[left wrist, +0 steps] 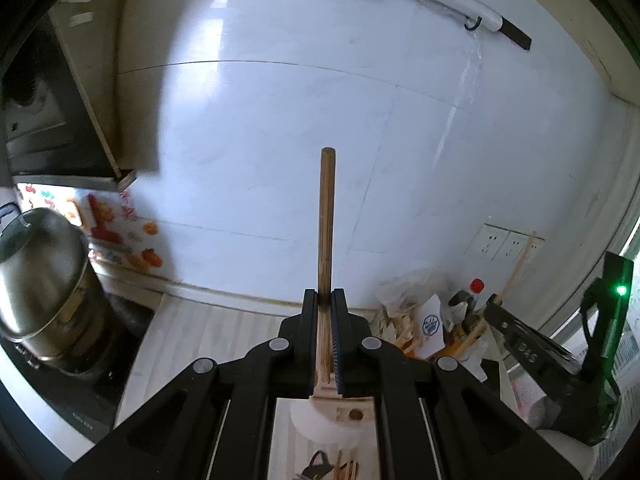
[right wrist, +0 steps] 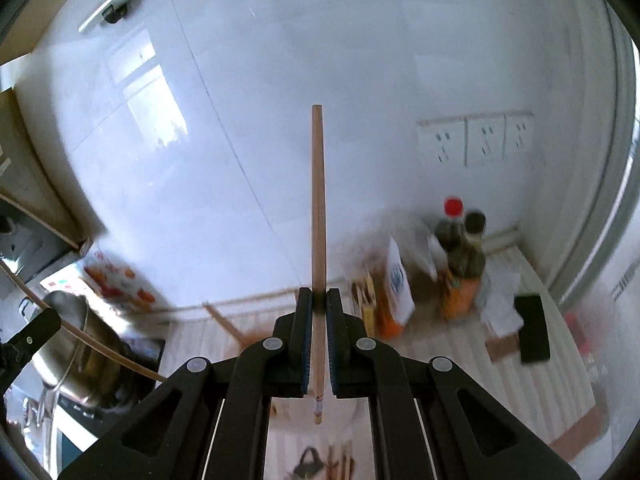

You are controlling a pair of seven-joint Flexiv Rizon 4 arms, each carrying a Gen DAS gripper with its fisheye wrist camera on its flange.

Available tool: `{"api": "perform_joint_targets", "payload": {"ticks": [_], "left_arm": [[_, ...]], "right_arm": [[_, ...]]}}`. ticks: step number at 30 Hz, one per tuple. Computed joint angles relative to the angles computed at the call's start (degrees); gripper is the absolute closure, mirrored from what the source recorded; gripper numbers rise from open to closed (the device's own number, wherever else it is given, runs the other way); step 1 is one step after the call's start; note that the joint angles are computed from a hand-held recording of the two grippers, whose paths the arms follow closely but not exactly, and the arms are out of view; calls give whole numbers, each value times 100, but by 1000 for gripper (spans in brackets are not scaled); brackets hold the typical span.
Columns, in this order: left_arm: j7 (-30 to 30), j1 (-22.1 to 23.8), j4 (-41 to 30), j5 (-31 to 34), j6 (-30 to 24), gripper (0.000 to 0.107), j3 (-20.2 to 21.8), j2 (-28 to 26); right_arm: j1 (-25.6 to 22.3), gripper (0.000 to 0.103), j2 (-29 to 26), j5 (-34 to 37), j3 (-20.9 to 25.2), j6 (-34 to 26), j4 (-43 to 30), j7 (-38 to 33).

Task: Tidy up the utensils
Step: 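Carry the chopstick to the beige holder with the left tool while the right tool carries its own, then drop the chopstick into the holder with the left tool while the right tool releases its own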

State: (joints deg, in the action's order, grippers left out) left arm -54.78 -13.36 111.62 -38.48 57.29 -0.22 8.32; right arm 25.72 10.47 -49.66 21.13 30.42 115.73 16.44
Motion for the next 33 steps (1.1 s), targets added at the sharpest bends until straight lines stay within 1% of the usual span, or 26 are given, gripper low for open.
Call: {"api": "perform_joint_targets", "payload": {"ticks": [2, 5, 9, 13, 16, 20, 21, 23, 24, 25, 26, 27, 28, 29, 30, 32, 33], "left_arm": [[-24, 10, -179, 88, -86, 103, -79, -195], [-154, 31, -383, 392, -48, 103, -225, -507], [-374, 49, -655, 747, -146, 103, -371, -910], [-540, 61, -856, 1069, -351, 103, -460, -1230], [-615, 89, -961, 1244, -543, 103, -485, -1402], [-564, 162, -1045, 1161, -890, 101, -495, -1459], [-515, 188, -1024, 1049, -954, 98, -487, -1424], [-479, 226, -1009, 913, -1017, 97, -459, -1346], [-535, 230, -998, 964, -969, 94, -431, -1297], [-615, 234, -974, 1118, -866, 89, -388, -1224], [-646, 248, -975, 1225, -792, 69, -361, -1197], [-749, 262, -953, 1405, -673, 40, -320, -1151], [-841, 279, -921, 1513, -563, 29, -292, -1117], [-861, 293, -816, 1551, -371, 23, -258, -1047], [-845, 311, -733, 1576, -235, 23, -233, -1000], [-991, 372, -633, 1836, -210, 21, -169, -917], [-1020, 401, -605, 1921, -242, 11, -153, -899]], "right_arm": [[-72, 96, -114, -81, -127, 181, -97, -70], [-168, 96, -321, -169, -291, 497, -180, -137], [-261, 96, -664, -305, -503, 909, -260, -162], [-305, 96, -995, -338, -699, 1334, -309, -150], [-287, 96, -1189, -305, -798, 1507, -353, -227], [-250, 96, -1353, -105, -882, 1709, -353, -424], [-248, 96, -1376, -2, -894, 1777, -343, -508], [-275, 95, -1401, 392, -905, 2063, -301, -806], [-272, 95, -1381, 530, -903, 2103, -279, -860], [-271, 93, -1342, 597, -901, 2159, -247, -913], [-269, 86, -1276, 582, -897, 2174, -201, -887], [-262, 81, -1222, 562, -886, 2135, -182, -858], [-257, 72, -1107, 489, -858, 2058, -132, -781], [-261, 69, -1025, 449, -830, 1970, -110, -743], [-266, 68, -912, 405, -786, 1870, -64, -699], [-285, 61, -695, 395, -683, 1657, 19, -612], [-299, 58, -602, 394, -634, 1565, 58, -569]]}}
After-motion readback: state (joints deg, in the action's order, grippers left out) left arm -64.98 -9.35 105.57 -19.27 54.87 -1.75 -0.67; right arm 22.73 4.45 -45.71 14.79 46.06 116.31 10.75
